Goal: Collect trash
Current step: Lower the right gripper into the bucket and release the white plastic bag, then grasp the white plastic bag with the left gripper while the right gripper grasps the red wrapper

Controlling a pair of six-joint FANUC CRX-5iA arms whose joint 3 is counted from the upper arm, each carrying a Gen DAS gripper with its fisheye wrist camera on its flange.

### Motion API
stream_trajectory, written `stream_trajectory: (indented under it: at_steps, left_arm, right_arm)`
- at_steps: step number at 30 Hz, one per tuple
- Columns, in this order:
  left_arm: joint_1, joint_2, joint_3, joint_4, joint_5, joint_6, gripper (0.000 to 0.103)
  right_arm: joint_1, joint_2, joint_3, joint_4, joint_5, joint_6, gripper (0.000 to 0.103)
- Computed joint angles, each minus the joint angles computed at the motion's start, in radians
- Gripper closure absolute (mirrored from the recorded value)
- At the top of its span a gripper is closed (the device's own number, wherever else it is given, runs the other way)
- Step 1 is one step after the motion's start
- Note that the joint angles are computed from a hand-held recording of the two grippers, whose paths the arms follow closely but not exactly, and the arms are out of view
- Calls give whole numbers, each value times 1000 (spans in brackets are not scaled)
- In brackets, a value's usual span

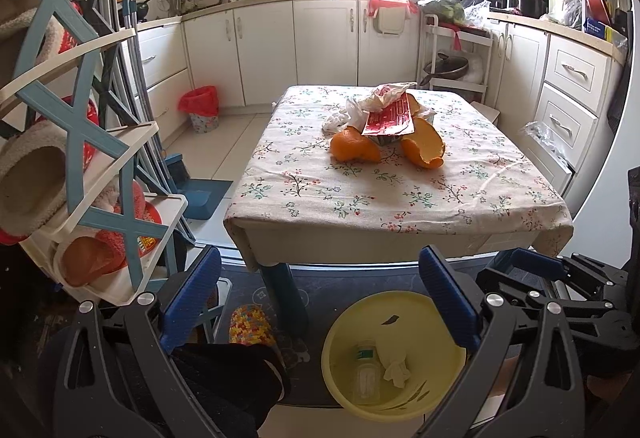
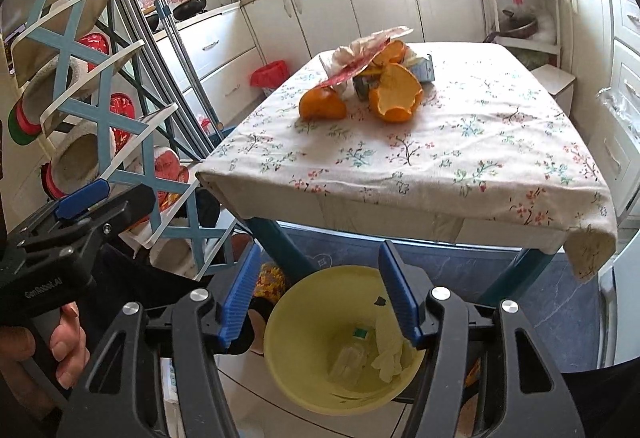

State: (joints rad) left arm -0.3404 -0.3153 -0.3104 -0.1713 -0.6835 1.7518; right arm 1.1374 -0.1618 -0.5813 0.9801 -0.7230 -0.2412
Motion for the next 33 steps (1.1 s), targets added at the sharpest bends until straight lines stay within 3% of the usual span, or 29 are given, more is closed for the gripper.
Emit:
stream_trajectory:
  at_steps: [10, 19, 23, 29, 33]
  left_arm:
    - [3, 16, 30, 2, 16, -11, 8]
    - [32, 141, 153, 26, 41, -27, 8]
    - [23, 223, 239, -3, 20, -28, 8]
    - [13, 367, 368, 45, 26, -156, 8]
    - [-14, 510, 510, 82, 25, -302, 8]
  right_arm:
    - [-19, -17, 8, 122, -46, -6, 44]
    - [-151, -3, 64, 165, 6, 81, 43]
    - [-228, 24, 109, 142, 74, 155, 43]
    - [-330, 85, 196, 38, 153, 263, 43]
    - [-391, 95, 198, 50, 212, 211, 43]
